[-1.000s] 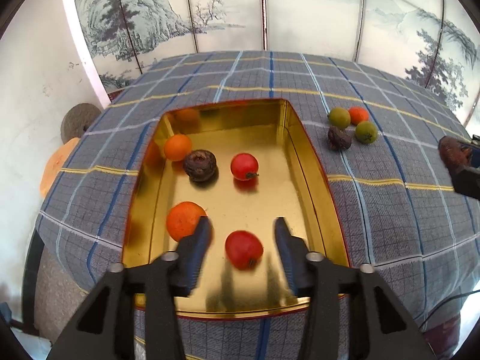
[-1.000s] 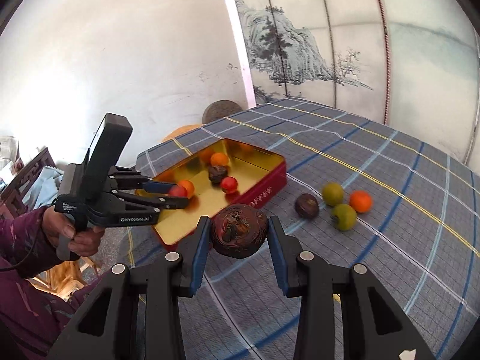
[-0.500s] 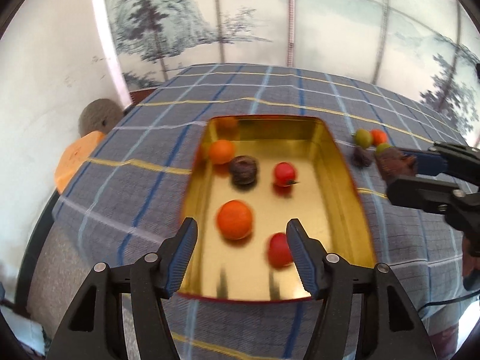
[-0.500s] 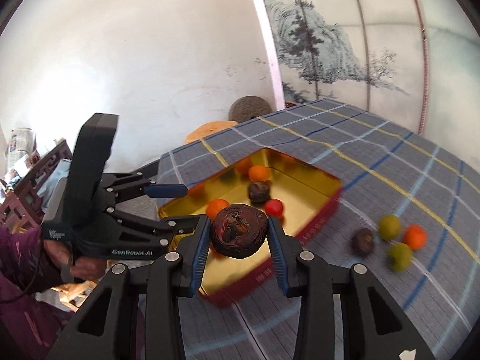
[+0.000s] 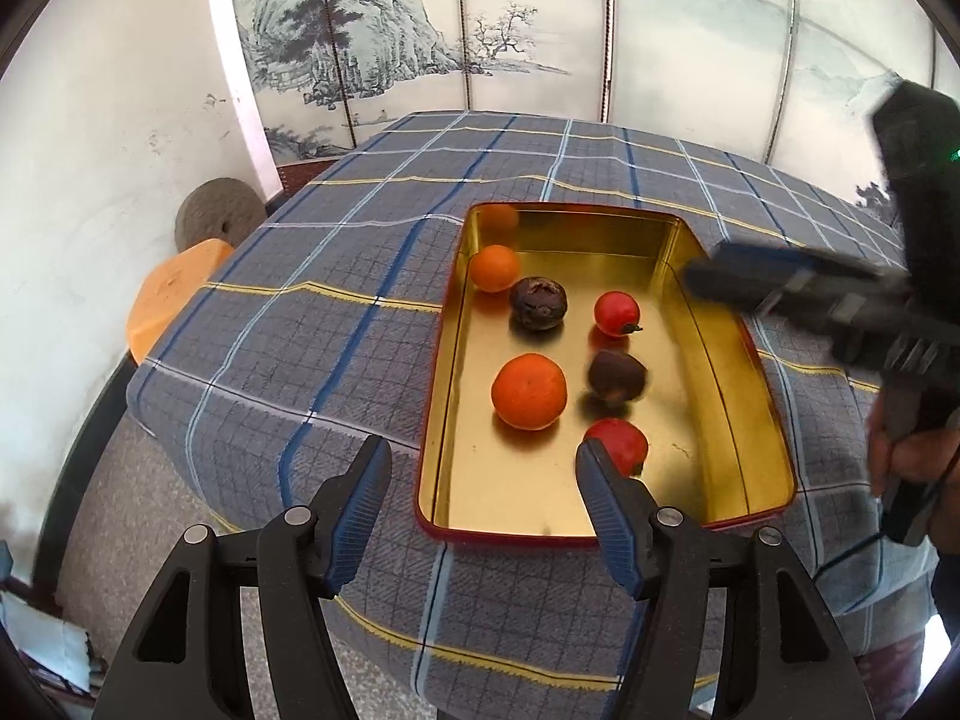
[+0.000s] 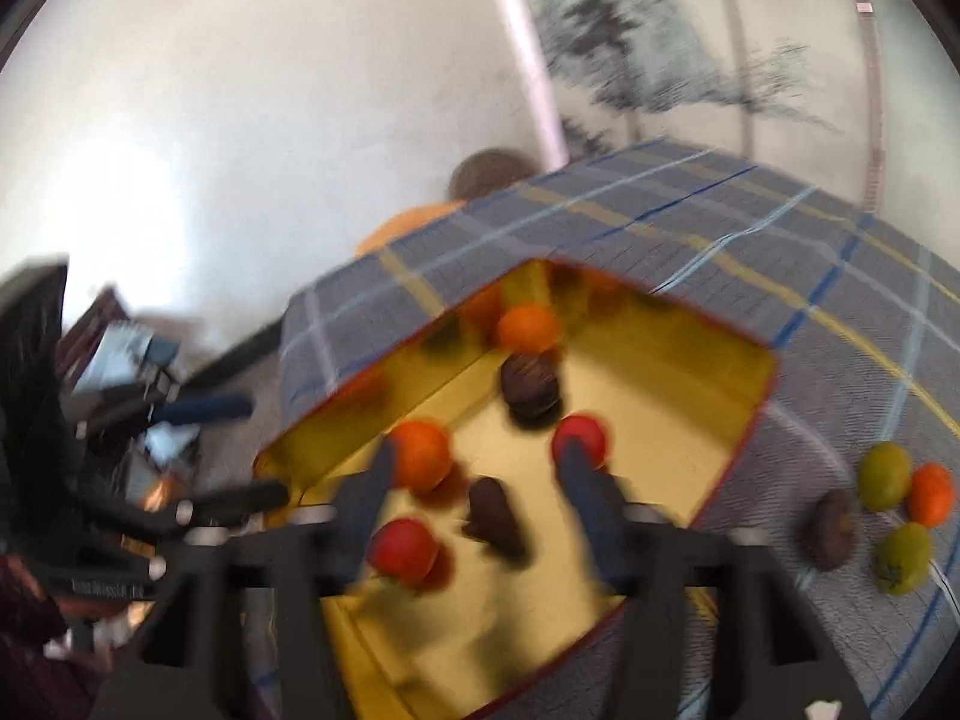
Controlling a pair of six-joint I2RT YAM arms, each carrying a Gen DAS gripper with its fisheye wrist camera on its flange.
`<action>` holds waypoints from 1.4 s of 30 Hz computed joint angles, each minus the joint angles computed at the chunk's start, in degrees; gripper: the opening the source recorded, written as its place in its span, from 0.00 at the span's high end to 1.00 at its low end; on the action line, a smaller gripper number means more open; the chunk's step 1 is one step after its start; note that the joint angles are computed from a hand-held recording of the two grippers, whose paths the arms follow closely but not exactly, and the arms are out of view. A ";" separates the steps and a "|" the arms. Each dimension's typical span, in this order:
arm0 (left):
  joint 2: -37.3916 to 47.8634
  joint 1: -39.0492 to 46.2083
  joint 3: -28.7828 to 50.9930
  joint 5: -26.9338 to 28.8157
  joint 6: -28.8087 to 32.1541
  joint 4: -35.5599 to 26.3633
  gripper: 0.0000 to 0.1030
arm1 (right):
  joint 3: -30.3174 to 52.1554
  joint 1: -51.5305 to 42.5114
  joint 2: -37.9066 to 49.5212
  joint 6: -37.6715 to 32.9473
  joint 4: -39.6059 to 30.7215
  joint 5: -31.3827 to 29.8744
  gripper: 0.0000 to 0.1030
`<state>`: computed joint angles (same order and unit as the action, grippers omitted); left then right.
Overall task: Organize fruits
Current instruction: 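Release the brown dried fruit into the tin with the right gripper, then grasp another brown dried fruit on the table with the right gripper, then grasp a green lime with the left gripper while the right lifts the dried fruit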
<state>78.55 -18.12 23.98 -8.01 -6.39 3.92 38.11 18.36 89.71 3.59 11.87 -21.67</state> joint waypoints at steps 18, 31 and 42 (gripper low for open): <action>0.38 -10.57 2.43 0.33 -1.99 -1.41 0.37 | -12.09 -20.39 -14.82 -11.16 -8.26 -3.53 0.44; 5.97 -11.57 6.45 -0.27 -1.20 -2.36 0.37 | 6.61 -11.05 11.81 -16.31 -7.67 11.59 0.67; 12.87 -20.87 17.48 0.01 -0.34 -4.02 0.37 | -13.54 -43.49 -13.14 -24.26 -11.85 -9.74 0.81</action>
